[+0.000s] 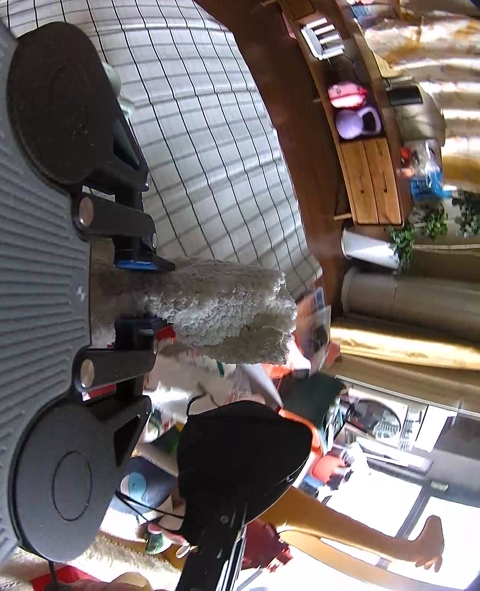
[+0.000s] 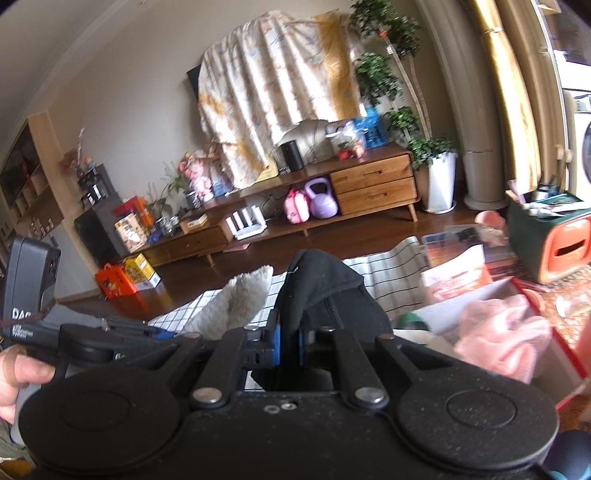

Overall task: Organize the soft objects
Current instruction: 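Carry the towel in the left tool and black cap in the right tool over the red box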

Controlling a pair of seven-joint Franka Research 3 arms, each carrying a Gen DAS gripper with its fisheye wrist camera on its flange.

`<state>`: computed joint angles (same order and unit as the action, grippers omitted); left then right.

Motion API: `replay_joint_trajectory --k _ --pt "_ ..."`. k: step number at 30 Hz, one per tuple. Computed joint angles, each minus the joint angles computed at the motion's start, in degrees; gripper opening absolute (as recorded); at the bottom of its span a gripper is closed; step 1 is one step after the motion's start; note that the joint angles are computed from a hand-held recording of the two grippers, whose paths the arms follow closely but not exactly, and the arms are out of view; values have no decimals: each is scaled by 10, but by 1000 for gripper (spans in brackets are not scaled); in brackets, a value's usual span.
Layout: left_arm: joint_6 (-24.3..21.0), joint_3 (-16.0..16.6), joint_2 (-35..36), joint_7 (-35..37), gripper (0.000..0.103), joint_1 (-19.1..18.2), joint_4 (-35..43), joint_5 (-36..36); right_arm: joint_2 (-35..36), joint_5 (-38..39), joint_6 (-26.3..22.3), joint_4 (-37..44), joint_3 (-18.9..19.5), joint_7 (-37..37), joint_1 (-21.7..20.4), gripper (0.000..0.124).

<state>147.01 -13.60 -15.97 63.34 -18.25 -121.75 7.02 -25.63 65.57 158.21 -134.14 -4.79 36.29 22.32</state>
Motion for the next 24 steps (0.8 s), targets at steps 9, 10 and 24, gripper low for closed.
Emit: replay_joint_trajectory --k 9,10,24 --pt "2 -34 75 -15 22 -28 64 17 -14 20 19 -25 -27 -23 -20 8" --pt "3 -36 85 -18 22 -31 71 20 -12 25 22 -26 -29 -26 -22 8" --pt "-12 -42 219 -111 22 -62 181 120 99 139 57 22 -28 -102 -73 8"
